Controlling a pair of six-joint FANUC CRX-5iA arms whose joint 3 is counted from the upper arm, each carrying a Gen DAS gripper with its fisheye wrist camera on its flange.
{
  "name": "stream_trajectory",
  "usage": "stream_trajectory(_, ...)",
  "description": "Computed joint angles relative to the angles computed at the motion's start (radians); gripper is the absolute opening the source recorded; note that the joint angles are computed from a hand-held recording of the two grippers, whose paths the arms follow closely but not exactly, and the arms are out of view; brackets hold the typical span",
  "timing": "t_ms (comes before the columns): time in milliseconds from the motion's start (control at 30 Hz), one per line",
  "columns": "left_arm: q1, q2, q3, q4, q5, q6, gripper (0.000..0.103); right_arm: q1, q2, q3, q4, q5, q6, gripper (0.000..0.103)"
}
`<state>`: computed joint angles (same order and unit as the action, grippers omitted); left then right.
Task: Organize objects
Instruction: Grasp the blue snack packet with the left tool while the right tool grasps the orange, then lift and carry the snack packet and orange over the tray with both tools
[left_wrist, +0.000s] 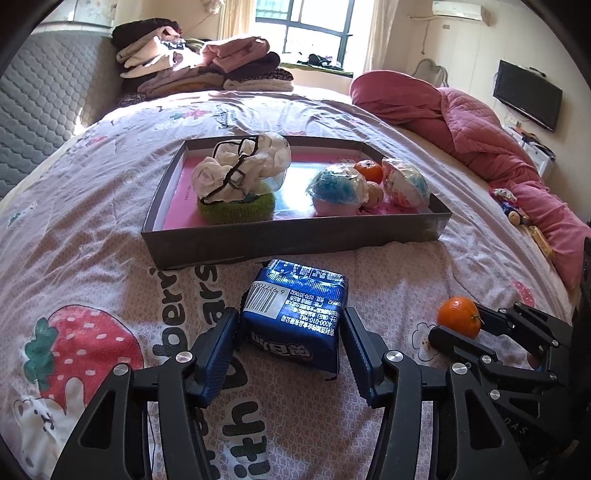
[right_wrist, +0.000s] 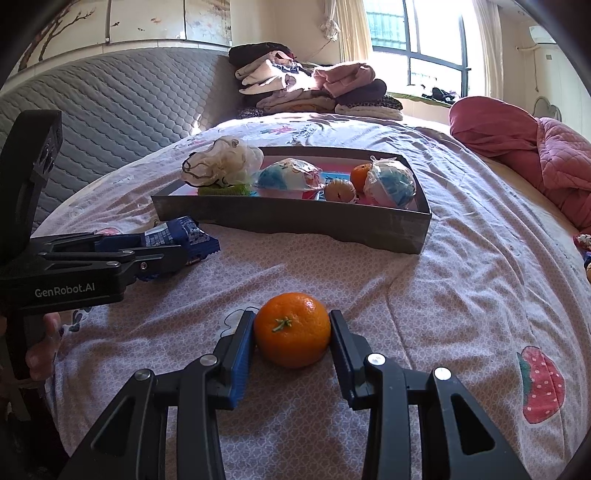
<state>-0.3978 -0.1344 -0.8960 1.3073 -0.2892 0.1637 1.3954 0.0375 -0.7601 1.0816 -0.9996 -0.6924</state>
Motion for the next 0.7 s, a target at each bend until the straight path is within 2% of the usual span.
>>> stream_trajectory(400,0.023,-0.083,-0.029,-0.078,-0.002,0.078,0.056,0.021,-0.027,-0.016,0.034,-0.032,-0.034,0.039)
stream_trajectory(700,0.019,-0.082,-0.021,-0.112,0.003,0.108,0.054,0.026,-0.042,-0.028,0.047,-0.045,-0.056,0.039)
